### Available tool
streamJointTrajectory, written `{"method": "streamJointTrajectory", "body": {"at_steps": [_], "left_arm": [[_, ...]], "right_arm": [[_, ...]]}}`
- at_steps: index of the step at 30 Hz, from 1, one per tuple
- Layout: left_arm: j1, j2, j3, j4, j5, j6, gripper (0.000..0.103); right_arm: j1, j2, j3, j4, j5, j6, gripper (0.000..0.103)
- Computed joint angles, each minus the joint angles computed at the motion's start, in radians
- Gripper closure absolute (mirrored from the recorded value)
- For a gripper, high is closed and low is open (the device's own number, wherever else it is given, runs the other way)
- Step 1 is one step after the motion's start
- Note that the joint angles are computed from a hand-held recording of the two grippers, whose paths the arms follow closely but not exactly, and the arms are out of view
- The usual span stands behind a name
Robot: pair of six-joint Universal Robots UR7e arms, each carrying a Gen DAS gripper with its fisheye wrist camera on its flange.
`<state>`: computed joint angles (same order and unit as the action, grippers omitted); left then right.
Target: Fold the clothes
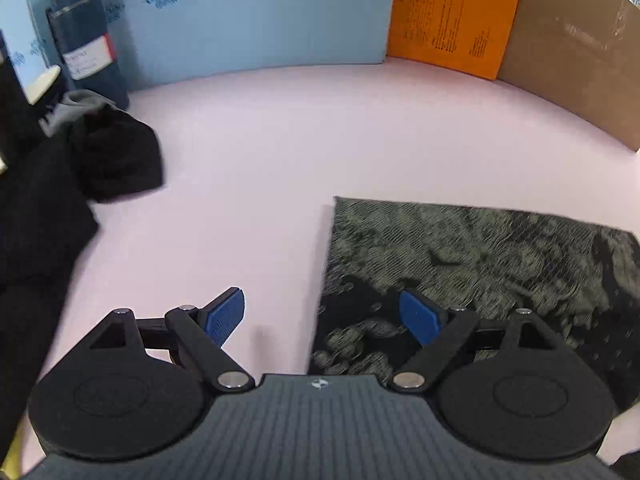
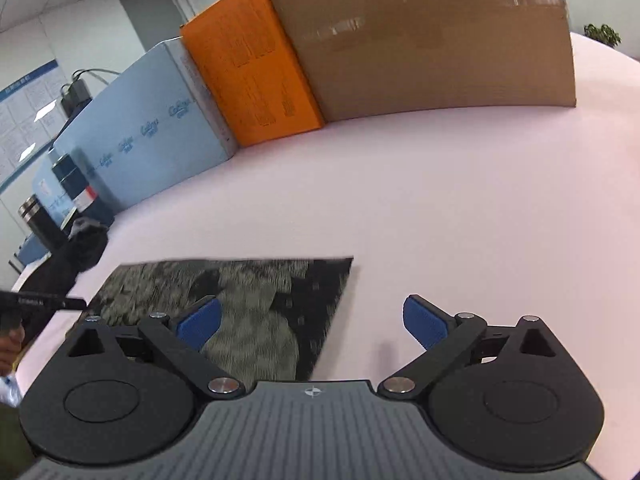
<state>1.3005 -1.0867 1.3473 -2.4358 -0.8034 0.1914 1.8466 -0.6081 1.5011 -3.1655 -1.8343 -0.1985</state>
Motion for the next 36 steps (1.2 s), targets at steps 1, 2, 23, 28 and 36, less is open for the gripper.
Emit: {"method": "streamJointTrajectory", "body": {"at_steps": [1, 2, 23, 28, 36], "left_arm": [[-0.003, 0.007, -0.009, 0.007, -0.013, 0.007, 0.019], [-0.009, 0.009, 0.0, -0.016, -0.021, 0.044, 0.019], [-0.029, -0.01, 0.102, -0.048, -0.064, 0.248, 0.018], [0.033, -0.085, 0.094, -0.042, -0.164, 0.074, 0.018], [0.151, -0.105, -0.027, 0.198, -0.41, -0.18, 0.017]], "right_arm": [[-0.006, 0.018, -0.031, 0.026, 0.007, 0.035, 0.005], [-0.013, 0.033, -0.057, 0.051, 0.016, 0.071, 0.005], [0.03, 0.146, -0.225, 0.099, -0.159, -0.419, 0.073], [-0.045, -0.002, -0.096, 0.171, 0.089, -0.127, 0.027], [-0.176, -0.205, 0.082, 0.439, 0.419, 0.263, 0.026]]}}
